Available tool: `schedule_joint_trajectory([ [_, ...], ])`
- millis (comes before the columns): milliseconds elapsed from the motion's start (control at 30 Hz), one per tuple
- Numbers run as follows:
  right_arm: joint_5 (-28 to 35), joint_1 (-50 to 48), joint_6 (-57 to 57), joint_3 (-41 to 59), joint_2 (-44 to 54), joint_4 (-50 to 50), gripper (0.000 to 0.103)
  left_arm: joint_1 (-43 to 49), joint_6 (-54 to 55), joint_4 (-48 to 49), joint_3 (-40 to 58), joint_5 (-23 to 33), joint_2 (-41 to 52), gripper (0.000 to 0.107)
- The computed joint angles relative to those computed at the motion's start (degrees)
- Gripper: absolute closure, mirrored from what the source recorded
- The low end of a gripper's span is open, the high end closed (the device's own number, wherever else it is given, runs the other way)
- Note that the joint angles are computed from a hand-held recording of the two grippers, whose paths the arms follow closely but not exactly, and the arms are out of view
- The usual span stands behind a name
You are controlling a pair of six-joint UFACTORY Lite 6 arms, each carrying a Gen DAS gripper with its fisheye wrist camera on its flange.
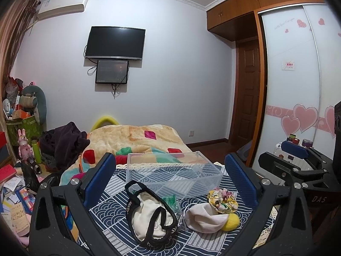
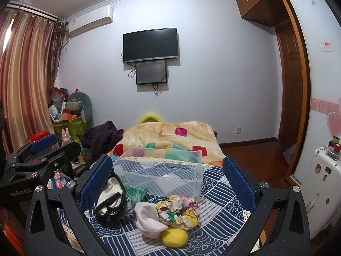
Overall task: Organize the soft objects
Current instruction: 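Grasp the black-strapped white pouch with the left tool while the right tool grasps the floral cloth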
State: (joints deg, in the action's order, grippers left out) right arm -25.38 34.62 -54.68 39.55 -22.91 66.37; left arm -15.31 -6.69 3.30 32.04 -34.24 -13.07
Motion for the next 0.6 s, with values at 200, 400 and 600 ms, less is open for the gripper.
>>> schedule_joint_trajectory([
  [200,0.1,0.0,-0.3,0.3,0.2,0.6,0.0,0.3,-0.1,0.5,0.5,-0.8,1.6,0.004],
  [400,0.4,-1.6,0.3,0.6,2.4,0.4,0.0,1.8,1.0,0.9,2.9,-1.6,8.4,0.004],
  [600,4.5,-6.4,7.5,1.4,7.5,-5.8,0.0,7.2,-8.7,10.3,9.8,0.0,19.8,0.004],
])
